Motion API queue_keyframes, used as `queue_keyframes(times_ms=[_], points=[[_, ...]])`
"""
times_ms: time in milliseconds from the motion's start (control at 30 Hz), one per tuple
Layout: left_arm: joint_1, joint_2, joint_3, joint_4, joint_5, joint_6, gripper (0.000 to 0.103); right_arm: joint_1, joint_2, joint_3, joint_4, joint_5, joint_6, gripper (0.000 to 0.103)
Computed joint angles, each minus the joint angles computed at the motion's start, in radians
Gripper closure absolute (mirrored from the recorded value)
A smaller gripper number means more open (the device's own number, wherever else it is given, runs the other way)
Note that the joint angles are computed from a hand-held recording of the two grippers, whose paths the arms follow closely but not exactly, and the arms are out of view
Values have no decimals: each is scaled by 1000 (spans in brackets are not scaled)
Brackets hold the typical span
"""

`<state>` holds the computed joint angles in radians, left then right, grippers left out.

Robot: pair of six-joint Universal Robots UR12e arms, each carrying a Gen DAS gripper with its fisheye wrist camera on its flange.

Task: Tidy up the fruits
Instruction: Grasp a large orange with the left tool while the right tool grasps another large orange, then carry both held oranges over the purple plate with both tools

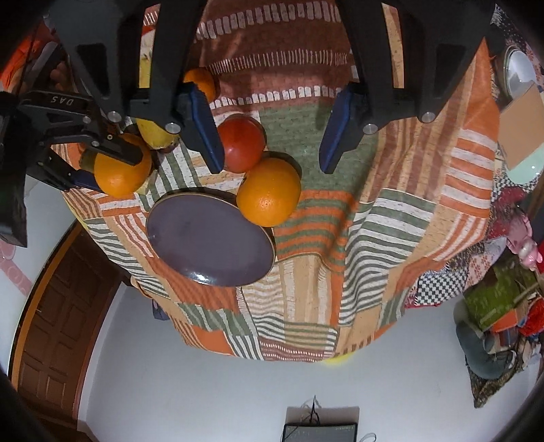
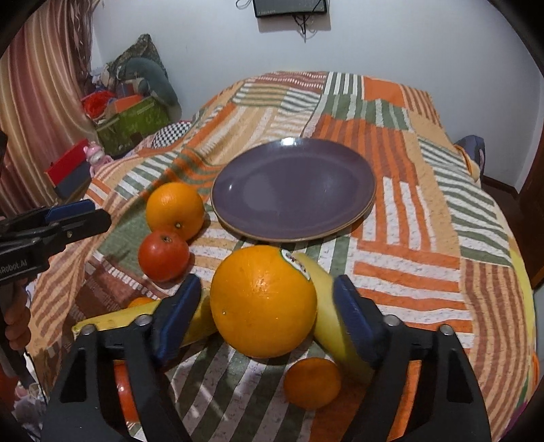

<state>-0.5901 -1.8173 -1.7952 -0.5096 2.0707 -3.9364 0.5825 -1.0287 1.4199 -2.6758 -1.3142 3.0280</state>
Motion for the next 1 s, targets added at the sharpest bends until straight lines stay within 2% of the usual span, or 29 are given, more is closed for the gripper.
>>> queue_keyframes(times_ms=[33,67,100,267,500,733,1000], points=[[4,-3,3,-5,-4,2,44,1,0,0,-2,-5,-5,35],[6,-6,5,-6,-8,7,44,-1,0,-1,1,9,-10,43],[11,-9,9,-6,-16,14,44,-2,1,-4,6,22,-12,45],[38,-26,26,-17,-68,41,44,-3,-1,-9,17,21,-20,45],[74,-56,52,-35,-129,29,44,-14,-8,-6,-19,31,-1,45],[72,-89,93,-103,-59,61,44,-20,-6,-12,-44,26,14,45],[99,-105,110,-148,-75,73,36,-26,-3,-13,-52,23,34,45]])
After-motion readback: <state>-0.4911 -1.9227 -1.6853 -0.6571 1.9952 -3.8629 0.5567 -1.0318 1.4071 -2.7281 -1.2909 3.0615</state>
